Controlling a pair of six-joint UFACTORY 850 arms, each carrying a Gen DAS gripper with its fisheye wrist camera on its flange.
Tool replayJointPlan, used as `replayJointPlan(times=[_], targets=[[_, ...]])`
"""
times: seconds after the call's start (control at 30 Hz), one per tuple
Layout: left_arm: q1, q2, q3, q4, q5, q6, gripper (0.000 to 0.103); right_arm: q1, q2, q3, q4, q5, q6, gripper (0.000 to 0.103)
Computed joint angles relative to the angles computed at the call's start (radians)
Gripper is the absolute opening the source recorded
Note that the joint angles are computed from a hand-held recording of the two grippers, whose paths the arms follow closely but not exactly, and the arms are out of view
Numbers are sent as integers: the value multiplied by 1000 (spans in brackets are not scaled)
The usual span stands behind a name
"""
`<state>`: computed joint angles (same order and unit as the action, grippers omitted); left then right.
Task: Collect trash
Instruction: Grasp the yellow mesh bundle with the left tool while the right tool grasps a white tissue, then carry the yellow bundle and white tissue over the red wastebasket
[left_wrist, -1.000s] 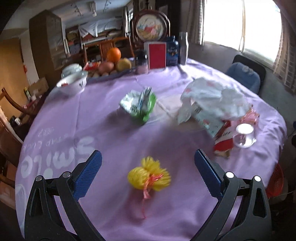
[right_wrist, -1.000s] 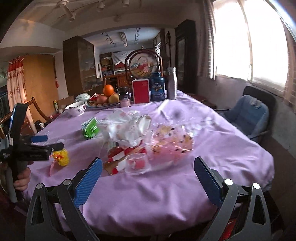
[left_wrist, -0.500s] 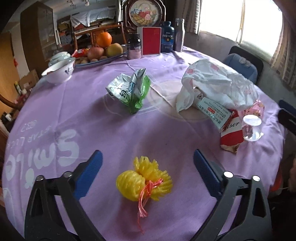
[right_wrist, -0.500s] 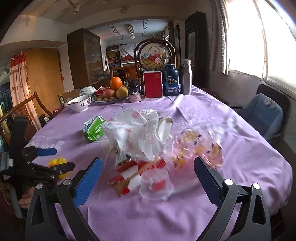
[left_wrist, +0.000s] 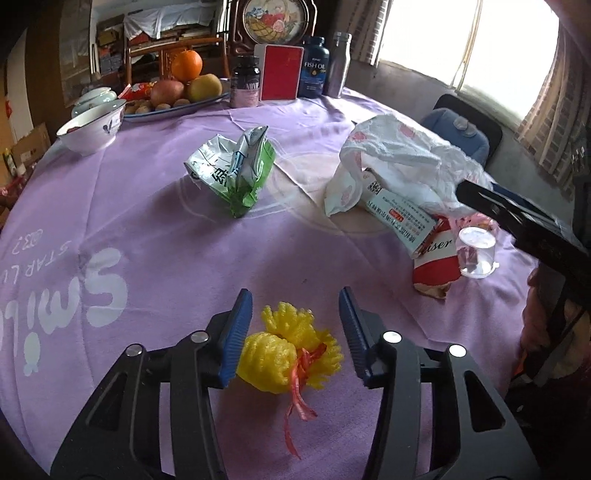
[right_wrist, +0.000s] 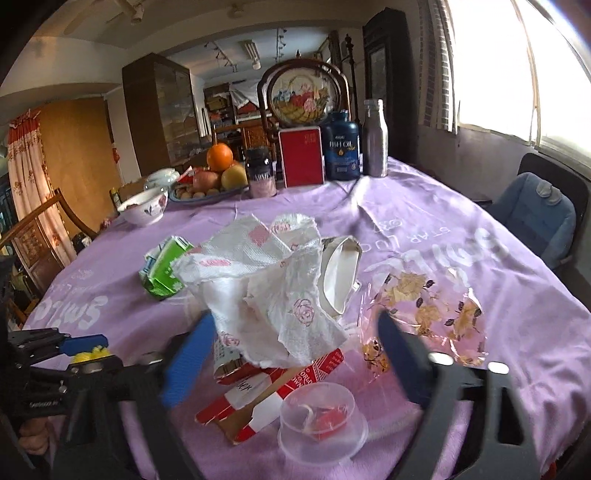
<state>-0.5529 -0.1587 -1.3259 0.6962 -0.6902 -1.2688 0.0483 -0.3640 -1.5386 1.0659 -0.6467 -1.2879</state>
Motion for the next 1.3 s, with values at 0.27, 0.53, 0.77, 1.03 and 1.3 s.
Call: replayJointPlan(times=[0.27,0.53,0.77,1.03,1.3], targets=[[-12,-15,-16,14,-41,13,70,-68,80,60,237,-135,-184,2],[-9,12,11,-46,-41,39,72,-160,174,106,398,-244,-294,2],[-55,27,30,-6,-89,12,71,-218,192,132,418,-299,-291,2],[-66,-6,-6,12,-128,4,46,-280,221,172,438,-330,-305,2],[-124,-12,-70,109,-106,-26,44,-356,236,195,472,-345,-312,3]])
